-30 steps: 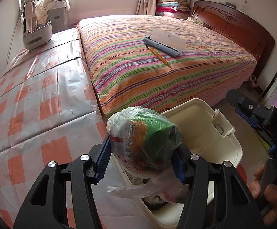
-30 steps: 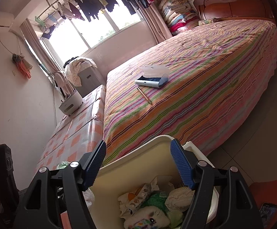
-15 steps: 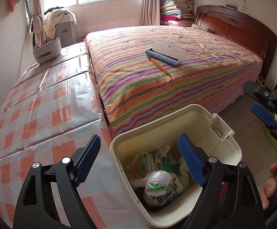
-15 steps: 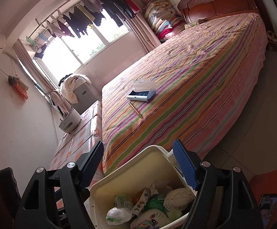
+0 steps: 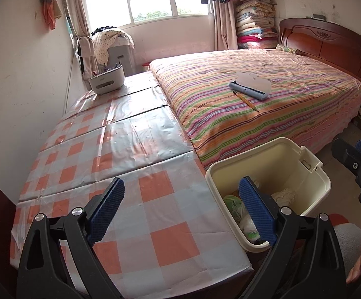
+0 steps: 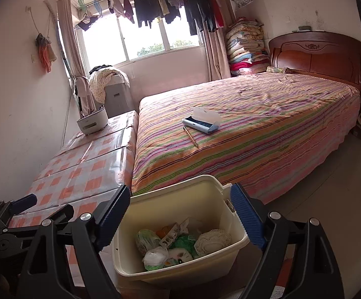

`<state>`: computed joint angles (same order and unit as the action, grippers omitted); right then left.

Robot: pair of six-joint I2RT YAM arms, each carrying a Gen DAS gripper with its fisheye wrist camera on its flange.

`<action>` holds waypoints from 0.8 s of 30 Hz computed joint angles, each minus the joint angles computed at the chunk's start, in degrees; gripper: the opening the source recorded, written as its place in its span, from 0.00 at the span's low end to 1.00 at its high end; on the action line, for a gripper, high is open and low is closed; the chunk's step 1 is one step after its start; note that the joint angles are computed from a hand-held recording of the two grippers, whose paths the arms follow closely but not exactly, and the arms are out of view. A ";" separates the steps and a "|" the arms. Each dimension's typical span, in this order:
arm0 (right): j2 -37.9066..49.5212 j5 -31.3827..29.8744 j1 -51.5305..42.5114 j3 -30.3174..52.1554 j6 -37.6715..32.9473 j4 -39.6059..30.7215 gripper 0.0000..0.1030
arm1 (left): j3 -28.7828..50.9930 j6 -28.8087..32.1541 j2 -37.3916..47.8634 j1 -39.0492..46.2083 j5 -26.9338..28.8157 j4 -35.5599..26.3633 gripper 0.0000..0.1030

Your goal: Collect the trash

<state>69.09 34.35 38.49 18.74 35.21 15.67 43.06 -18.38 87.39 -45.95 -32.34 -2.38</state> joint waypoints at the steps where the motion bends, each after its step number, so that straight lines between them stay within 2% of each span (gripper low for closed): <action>1: 0.49 -0.09 0.20 0.22 0.22 -0.18 0.78 | -0.66 -0.26 -1.18 0.09 -0.25 -0.58 0.92; 8: 3.41 0.67 2.57 2.37 0.86 -1.40 0.78 | -4.26 -0.97 -6.42 1.15 -0.92 -1.93 0.92; 24: 9.86 0.49 4.23 7.18 0.50 -1.95 0.78 | -7.22 -1.34 -8.75 6.09 3.01 -1.10 0.92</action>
<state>78.95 34.84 42.72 25.91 35.71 13.72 35.84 -19.71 78.64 -39.85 -29.33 -3.48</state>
